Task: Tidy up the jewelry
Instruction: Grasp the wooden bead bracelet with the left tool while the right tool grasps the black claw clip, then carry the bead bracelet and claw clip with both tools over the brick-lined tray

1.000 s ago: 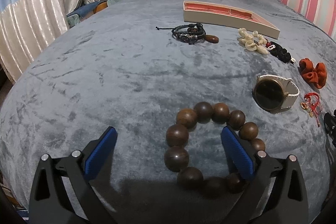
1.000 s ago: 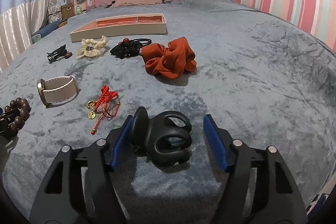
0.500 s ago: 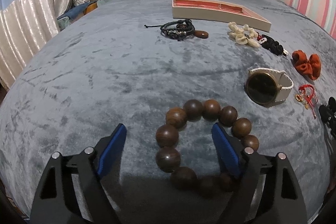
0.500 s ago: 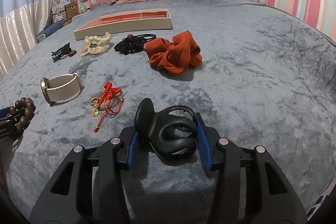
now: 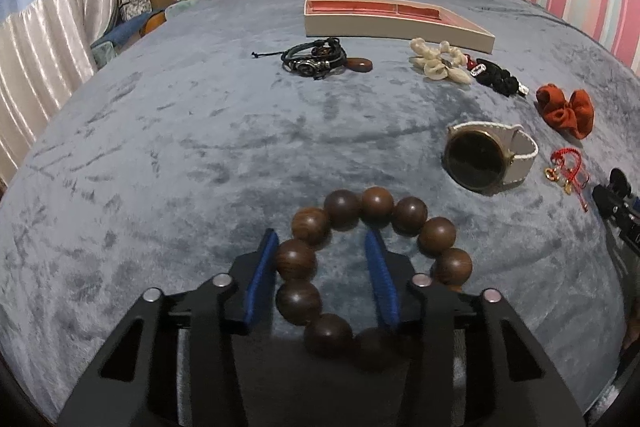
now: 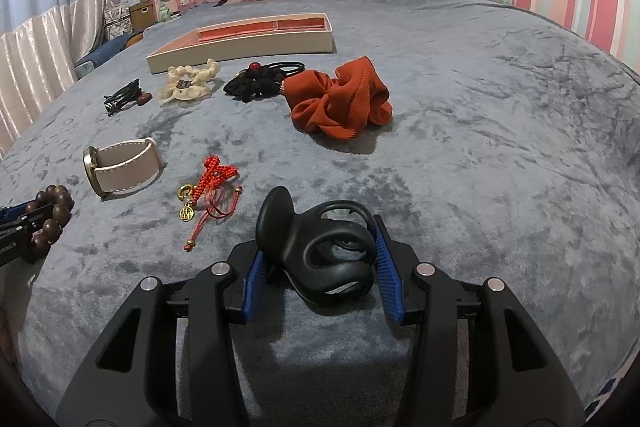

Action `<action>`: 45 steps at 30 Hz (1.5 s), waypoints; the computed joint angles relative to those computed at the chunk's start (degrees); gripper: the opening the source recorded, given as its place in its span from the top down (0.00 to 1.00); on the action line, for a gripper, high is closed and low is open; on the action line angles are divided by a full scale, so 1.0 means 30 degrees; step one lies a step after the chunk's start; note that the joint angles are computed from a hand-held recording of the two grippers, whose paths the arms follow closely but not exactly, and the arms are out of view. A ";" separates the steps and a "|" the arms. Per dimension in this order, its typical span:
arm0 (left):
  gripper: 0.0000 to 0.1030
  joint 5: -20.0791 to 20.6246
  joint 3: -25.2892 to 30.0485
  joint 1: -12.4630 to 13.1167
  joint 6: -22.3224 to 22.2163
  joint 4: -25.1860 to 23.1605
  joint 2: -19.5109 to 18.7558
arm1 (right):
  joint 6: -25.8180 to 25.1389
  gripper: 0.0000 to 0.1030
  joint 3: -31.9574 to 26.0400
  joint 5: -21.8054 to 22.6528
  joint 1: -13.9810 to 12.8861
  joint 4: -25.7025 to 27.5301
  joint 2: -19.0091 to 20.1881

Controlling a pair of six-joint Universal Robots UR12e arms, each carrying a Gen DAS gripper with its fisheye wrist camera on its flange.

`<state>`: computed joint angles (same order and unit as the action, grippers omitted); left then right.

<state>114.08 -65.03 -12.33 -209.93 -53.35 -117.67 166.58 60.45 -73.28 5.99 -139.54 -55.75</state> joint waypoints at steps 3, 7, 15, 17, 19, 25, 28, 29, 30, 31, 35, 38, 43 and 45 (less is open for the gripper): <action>0.65 -0.0384 -0.0152 0.0108 -0.0347 0.0153 0.0133 | -0.0112 0.54 -0.0123 0.0297 -0.0036 0.0247 0.0034; 0.74 -0.0609 -0.0131 0.0185 -0.0422 0.0111 0.0165 | -0.0282 0.54 -0.0252 0.0504 -0.0039 0.0522 0.0083; 0.75 -0.0925 0.0101 0.0313 0.0007 0.0141 0.0089 | -0.0575 0.54 -0.0474 0.0886 -0.0093 0.0593 0.0130; 0.82 -0.0885 0.0068 0.0281 0.0038 0.0283 0.0104 | -0.0719 0.54 -0.0479 0.0948 -0.0088 0.0580 0.0126; 0.82 -0.0689 0.0014 0.0186 0.0139 0.0555 0.0129 | -0.0871 0.54 -0.0483 0.1083 -0.0091 0.0613 0.0118; 0.82 0.0068 0.0042 -0.0172 0.0776 0.1305 0.0065 | -0.0972 0.54 -0.0308 0.1343 -0.0102 0.0399 0.0046; 0.82 0.0206 0.0044 -0.0221 0.0635 0.1653 0.0038 | -0.0944 0.54 -0.0263 0.1407 -0.0107 0.0005 0.0042; 0.82 0.0284 0.0012 -0.0246 0.0611 0.1833 0.0046 | -0.0951 0.54 -0.0267 0.1439 -0.0107 -0.0047 0.0044; 0.82 0.0459 0.0016 -0.0297 0.0642 0.2040 0.0047 | -0.0951 0.54 -0.0322 0.1499 -0.0107 -0.0030 0.0073; 0.82 0.0554 0.0049 -0.0328 0.0728 0.2195 0.0038 | -0.0932 0.54 -0.0370 0.1538 -0.0108 -0.0020 0.0099; 0.82 0.0898 0.0493 -0.0435 0.1229 0.2511 -0.0153 | -0.0791 0.54 -0.0610 0.1734 -0.0123 -0.0219 0.0235; 0.82 0.0889 0.0848 -0.0430 0.1579 0.2877 -0.0334 | -0.0697 0.54 -0.0902 0.1902 -0.0126 -0.0334 0.0379; 0.82 0.0980 0.1836 -0.0354 0.2168 0.3332 -0.0821 | -0.0532 0.54 -0.1863 0.2158 -0.0060 -0.0267 0.0850; 0.82 0.0913 0.2249 -0.0276 0.2386 0.3390 -0.1032 | -0.0408 0.54 -0.2433 0.2256 -0.0013 -0.0286 0.1136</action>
<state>116.82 -58.28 -13.16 -202.77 -43.18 -120.77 165.36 53.15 -66.52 5.95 -140.40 -52.34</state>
